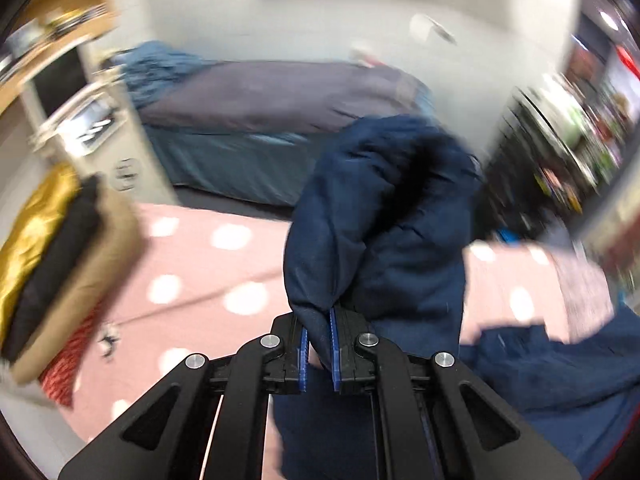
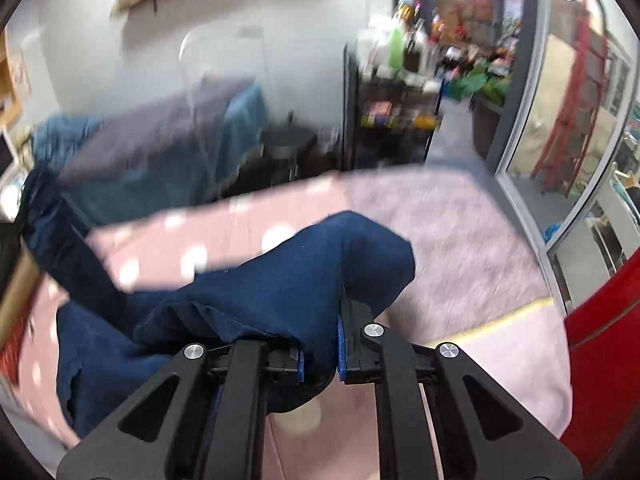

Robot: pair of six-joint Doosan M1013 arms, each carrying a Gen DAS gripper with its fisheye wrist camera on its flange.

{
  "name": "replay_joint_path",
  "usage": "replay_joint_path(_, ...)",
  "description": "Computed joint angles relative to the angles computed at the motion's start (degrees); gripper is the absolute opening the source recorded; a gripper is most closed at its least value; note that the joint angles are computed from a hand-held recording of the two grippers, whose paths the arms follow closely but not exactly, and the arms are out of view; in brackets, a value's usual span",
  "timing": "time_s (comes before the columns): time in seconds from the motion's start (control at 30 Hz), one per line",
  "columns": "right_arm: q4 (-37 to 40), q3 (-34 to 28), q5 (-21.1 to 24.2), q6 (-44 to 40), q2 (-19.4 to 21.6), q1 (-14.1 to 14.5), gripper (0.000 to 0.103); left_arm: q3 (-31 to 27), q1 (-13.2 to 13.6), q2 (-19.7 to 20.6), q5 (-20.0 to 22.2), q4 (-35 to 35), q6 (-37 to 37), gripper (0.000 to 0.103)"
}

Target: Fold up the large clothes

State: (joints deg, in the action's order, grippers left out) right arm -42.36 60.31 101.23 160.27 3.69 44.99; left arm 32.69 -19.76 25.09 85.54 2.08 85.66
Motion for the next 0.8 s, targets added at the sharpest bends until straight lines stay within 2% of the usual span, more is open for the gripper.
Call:
replay_joint_path(0.1, -4.51, -2.15, -1.97, -2.38, 0.19, -1.03, 0.011, -2.24, 3.37, 0.52, 0.83, 0.48, -4.24, 0.008)
replay_joint_path(0.23, -10.19, -4.33, -2.48, -7.48, 1.19, -2.28, 0.011, 1.05, 5.27, -1.75, -2.50, 5.87, -8.18, 0.008)
replay_joint_path(0.33, -10.73, -3.47, -3.06, -7.51, 0.52, -3.98, 0.011, 2.76, 7.73, -2.38, -1.76, 3.05, -11.36, 0.008)
replay_joint_path(0.47, -9.54, 0.08, -2.59, -8.25, -1.01, -7.24, 0.011, 9.18, 6.95, -4.16, -2.42, 6.52, -12.62, 0.008)
replay_joint_path(0.5, -7.35, 1.20, -1.97, -6.93, -1.50, -8.62, 0.011, 9.92, 6.88, -3.88, -1.34, 6.54, -12.83, 0.009)
replay_joint_path(0.53, -2.16, 3.11, -2.01, -4.14, -2.44, -11.19, 0.012, 10.72, 6.76, -3.75, -0.81, 6.62, -13.19, 0.012)
replay_joint_path(0.57, 4.00, 4.90, -2.80, -2.14, -3.39, -13.62, 0.013, 12.07, 6.41, -3.97, -1.01, 6.77, -13.50, 0.022)
replay_joint_path(0.6, 7.67, 6.47, -3.06, -0.37, -4.07, -15.17, 0.021, 13.90, 5.87, -4.33, -1.95, 7.58, -13.29, 0.032)
replay_joint_path(0.63, 13.04, 8.99, -1.82, 3.24, -4.84, -17.57, 0.034, 15.59, 5.34, -4.85, -2.87, 8.36, -13.03, 0.064)
replay_joint_path(0.67, 15.63, 10.44, -0.67, 5.21, -5.18, -18.65, 0.042, 17.15, 4.68, -5.20, -3.61, 9.38, -12.68, 0.091)
replay_joint_path(0.7, 17.26, 12.26, 0.06, 7.19, -5.74, -19.08, 0.056, 18.52, 4.36, -5.69, -4.50, 9.69, -12.69, 0.093)
replay_joint_path(0.77, 17.17, 15.70, 1.30, 11.16, -7.07, -17.99, 0.065, 20.42, 3.89, -6.32, -4.98, 8.97, -12.47, 0.094)
replay_joint_path(0.8, 17.58, 17.00, 2.51, 12.80, -7.57, -17.23, 0.078, 20.87, 3.69, -6.36, -4.12, 7.87, -11.93, 0.094)
